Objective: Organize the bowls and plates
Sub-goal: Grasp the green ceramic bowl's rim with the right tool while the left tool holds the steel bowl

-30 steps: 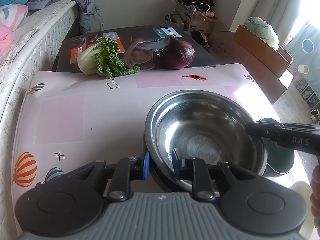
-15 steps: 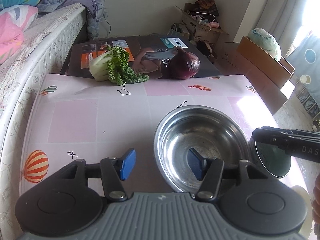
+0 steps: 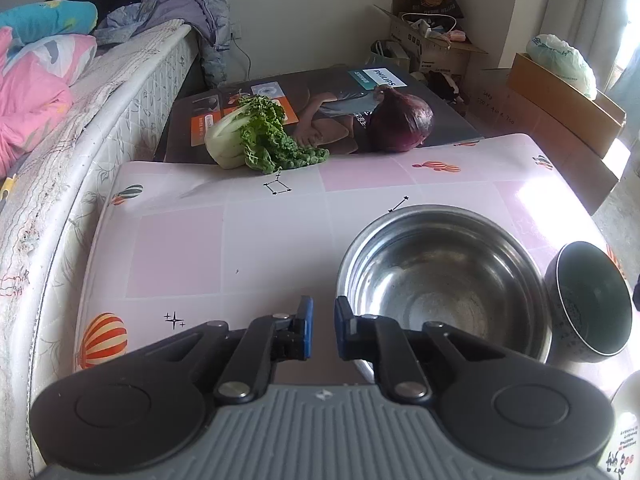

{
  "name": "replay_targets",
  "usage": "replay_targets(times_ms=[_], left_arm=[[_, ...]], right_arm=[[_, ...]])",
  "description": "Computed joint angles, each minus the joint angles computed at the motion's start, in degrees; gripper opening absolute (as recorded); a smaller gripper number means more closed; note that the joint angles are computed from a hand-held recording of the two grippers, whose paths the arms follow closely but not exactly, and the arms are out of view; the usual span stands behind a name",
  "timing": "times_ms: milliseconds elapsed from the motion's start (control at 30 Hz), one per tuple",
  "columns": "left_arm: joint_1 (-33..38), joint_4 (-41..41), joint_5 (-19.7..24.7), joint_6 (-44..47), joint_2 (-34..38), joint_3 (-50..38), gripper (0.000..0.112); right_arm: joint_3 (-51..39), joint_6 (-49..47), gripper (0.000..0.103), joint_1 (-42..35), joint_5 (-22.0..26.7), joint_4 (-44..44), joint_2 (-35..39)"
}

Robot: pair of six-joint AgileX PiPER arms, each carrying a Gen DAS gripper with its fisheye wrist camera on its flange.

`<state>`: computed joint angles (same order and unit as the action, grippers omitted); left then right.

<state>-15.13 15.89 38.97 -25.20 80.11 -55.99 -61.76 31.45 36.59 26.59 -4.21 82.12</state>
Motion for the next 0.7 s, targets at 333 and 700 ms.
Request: replay_targets(times_ms=[333, 700], left_arm=[[-4.9, 5.9, 0.9, -6.6, -1.6, 0.2, 0.006], [-6.7, 0.5, 2.6, -1.7, 0.0, -0.6, 0.021]], right_arm=[[6.8, -10.3, 0.034, -6.1, -1.8, 10.8, -5.1], [12.0, -25.0, 0.035, -12.2, -2.8, 25.5, -8.0]])
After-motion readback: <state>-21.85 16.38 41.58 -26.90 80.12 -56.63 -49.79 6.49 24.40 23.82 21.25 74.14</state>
